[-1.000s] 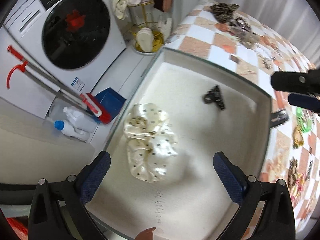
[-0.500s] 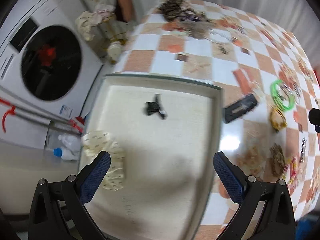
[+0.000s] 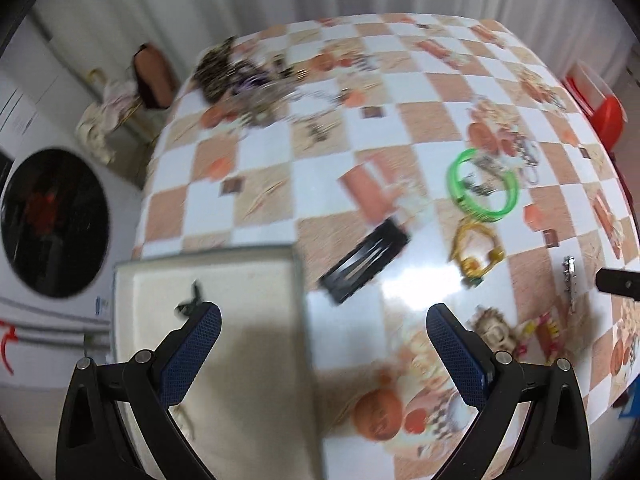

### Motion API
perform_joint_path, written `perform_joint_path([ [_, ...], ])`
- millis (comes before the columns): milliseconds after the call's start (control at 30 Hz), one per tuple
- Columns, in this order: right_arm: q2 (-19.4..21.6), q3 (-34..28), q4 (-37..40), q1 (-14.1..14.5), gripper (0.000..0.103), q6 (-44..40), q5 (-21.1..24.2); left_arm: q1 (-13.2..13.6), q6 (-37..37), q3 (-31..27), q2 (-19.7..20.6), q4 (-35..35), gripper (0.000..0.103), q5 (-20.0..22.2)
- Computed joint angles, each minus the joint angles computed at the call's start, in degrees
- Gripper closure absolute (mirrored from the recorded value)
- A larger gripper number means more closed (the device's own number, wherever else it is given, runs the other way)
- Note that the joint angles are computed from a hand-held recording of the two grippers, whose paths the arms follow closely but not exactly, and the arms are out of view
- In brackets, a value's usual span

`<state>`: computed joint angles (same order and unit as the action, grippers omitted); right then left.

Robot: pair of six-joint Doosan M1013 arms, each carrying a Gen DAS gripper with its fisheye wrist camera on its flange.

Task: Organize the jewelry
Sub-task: 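Move both open tools back over the jewelry on the table, then grasp the black wavy snap clip with the left tool while the right tool grasps the silver star hair pin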

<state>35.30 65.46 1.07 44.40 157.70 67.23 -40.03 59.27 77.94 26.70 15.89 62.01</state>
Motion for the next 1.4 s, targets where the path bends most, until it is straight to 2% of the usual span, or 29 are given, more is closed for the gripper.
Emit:
perform_joint_path([
  [300, 0.0, 1.8, 1.3, -0.6, 0.013, 0.3, -0.8, 0.3, 7.8, -4.1, 3.9, -2.6, 0.002, -2.7],
  [333, 0.2, 1.7, 1.3, -0.7, 0.013, 0.1, -0.8, 0.3, 8.6, -4.5, 4.4, -2.4, 0.007, -2.5],
  [533, 1.1, 0.9, 1.1, -0.7, 0.013, -0.4, -0.4, 0.6, 14.6, -6.2, 6.8, -3.2, 0.007, -1.2],
  [767, 3.0, -0.8, -0.2, -0.6, 0.014, 1.0, 2.1, 1.2, 17.3, -7.4, 8.9, -5.4, 0.007, 1.5],
  [1033, 5.7, -4.3, -3.0, 0.3, 0.025, 2.0, 6.6, 2.1, 18.2, -7.9, 9.6, -9.9, 0.008, 1.5],
  [1133, 6.8, -6.2, -4.4, 0.8, 0.034, 1.8, 8.8, 2.7, 19.1, -7.8, 9.5, -13.8, 0.022, 1.3],
  [1200, 7.7, -7.8, -5.3, 1.1, 0.043, 1.5, 10.6, 2.6, 18.7, -7.6, 9.3, -14.1, 0.027, 1.2],
  [1300, 8.1, -8.7, -5.9, 1.4, 0.055, 1.1, 11.3, 1.9, 18.4, -6.8, 8.7, -14.4, 0.041, 0.8],
  [1367, 8.3, -8.9, -6.1, 1.5, 0.063, 0.6, 11.4, 1.5, 18.6, -6.6, 8.4, -14.3, 0.057, 0.7],
  [1400, 8.2, -8.9, -6.2, 1.5, 0.071, 0.4, 11.3, 1.3, 18.4, -6.5, 8.3, -14.2, 0.06, 0.6],
])
